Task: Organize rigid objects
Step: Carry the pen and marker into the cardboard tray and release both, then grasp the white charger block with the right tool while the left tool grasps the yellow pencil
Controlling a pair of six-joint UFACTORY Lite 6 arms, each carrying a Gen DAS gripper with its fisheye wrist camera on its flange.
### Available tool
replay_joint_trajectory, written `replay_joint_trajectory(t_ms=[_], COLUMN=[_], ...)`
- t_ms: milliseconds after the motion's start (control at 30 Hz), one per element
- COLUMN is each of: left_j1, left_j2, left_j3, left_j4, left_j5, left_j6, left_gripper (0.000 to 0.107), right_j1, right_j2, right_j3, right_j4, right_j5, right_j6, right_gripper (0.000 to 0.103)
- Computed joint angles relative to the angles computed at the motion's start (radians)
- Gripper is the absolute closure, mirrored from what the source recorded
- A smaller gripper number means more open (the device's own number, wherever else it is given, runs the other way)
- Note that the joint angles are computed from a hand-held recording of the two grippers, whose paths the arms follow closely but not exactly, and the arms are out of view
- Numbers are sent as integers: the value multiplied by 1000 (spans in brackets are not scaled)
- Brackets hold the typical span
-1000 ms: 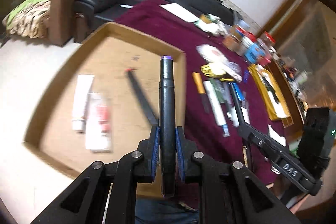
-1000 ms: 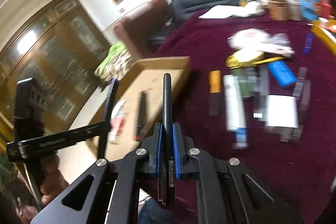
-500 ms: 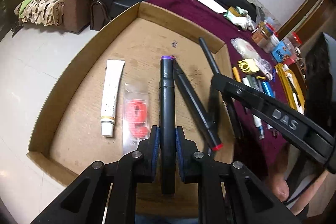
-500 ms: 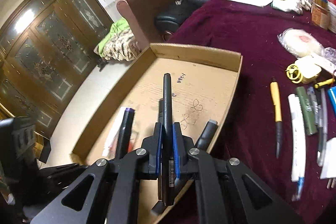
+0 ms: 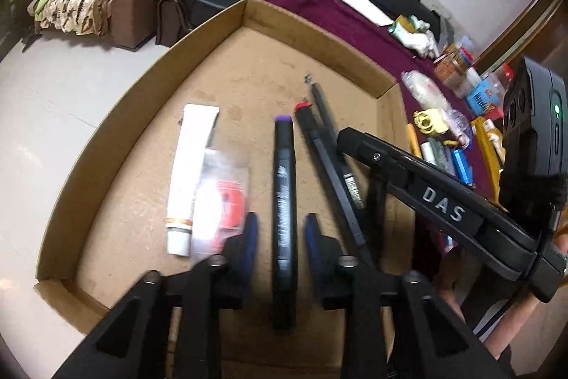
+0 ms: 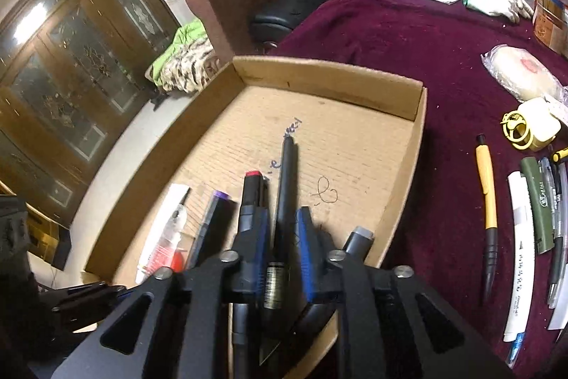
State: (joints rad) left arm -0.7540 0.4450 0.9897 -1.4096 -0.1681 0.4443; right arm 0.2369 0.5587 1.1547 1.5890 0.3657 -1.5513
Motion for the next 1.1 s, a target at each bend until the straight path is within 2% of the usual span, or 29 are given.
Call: replay_joint_trajectory(t_ms=[33,67,167,233,333,500,667,767,933,1100], left_j1=[-4,-9,-39,-65,-130,-261,-348,-370,-361,-326], left_j2=[-18,-34,-74,-89,-89,-10,96,148,231,292], left_j3=[-17,-31,-42,-32,17,195,344,415,520,576], left_j4=[63,84,25,-2,-126,-417,-585,-669,-776,-881], left_j5=[-12,-23,-61,-79,-123,-214,-235,-244,-227,-191], left_j6=[-67,-92,-45,-27,90,391,551,645,769,883], left_gripper=[62,60,60,60,54,50,50,50,50,50], right_j1=[-7,-20,-85,-161,-286,-585,-925,-1017,-1031,-966], right_j2=[-25,-63,-160,-251,-386,-538,-476,-410,-280,-218], right_j3=[-24,-59,-143,-234,-380,-569,-555,-502,-391,-317], right_j4=[38,69,61,48,27,-79,-219,-243,-217,-189], right_j5=[10,25,118,204,301,417,501,501,434,379], right_j6=[-44,-85,-95,-109,-163,-258,-287,-295,-283,-269], right_gripper=[70,68,68,59,48,42,41,40,40,39])
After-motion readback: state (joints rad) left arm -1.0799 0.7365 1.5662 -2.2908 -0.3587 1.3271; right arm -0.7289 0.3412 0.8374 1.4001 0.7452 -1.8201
